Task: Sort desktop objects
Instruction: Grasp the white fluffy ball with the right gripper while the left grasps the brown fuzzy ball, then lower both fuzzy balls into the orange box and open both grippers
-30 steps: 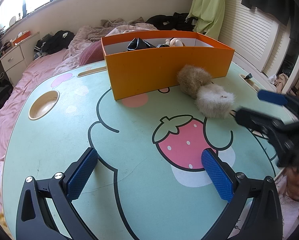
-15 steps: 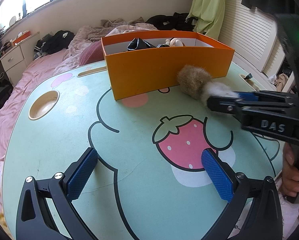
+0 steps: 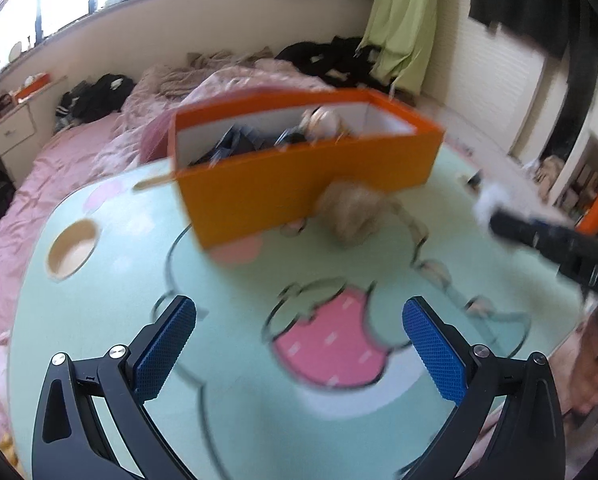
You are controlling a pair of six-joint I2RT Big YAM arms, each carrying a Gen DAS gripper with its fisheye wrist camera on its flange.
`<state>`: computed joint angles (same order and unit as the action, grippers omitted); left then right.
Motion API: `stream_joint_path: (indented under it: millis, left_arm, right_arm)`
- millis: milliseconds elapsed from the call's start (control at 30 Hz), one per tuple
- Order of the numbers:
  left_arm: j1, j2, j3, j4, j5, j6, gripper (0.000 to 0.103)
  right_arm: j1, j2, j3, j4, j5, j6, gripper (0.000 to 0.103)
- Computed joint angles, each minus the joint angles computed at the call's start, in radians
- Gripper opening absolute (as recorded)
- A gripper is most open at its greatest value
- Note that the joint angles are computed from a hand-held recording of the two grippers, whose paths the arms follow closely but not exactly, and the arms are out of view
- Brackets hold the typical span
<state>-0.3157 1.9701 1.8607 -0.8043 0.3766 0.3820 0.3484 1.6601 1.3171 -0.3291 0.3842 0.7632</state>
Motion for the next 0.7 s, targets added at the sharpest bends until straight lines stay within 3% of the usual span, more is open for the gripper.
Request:
stream_joint_path:
  millis: [233, 333, 433, 500, 533, 700]
  left_arm:
    - [-0.066, 0.102, 0.177, -0.106, -0.011, -0.046, 0.102]
    - [-0.09, 0.144, 0.241, -0.129, -0.043, -0.074, 0.092]
    - [-0.102, 0.184, 0.307, -0.184, -0.06, -0.08, 0.07]
    - [-0.103, 0.204, 0.336, -0.226, -0.066, -0.09, 0.03]
    - [-0.096, 0.21, 0.343, -0.25, -0.047, -0.091, 0.023]
    - [-0.062, 0.134, 0.227, -0.182, 0.016, -0.075, 0.022]
  right_arm:
    - [0.001, -0.049, -0.06, 0.032, 0.044, 0.006, 0.034]
    - [0.0, -0.059, -0.074, 0.041, 0.046, 0.012, 0.034]
    - [-0.002, -0.062, -0.083, 0.047, 0.042, 0.02, 0.034]
    - [0.0, -0.059, -0.082, 0.049, 0.043, 0.021, 0.034]
    - [0.001, -0.058, -0.083, 0.051, 0.042, 0.02, 0.034]
    - [0.007, -0.046, -0.066, 0.056, 0.034, 0.005, 0.034]
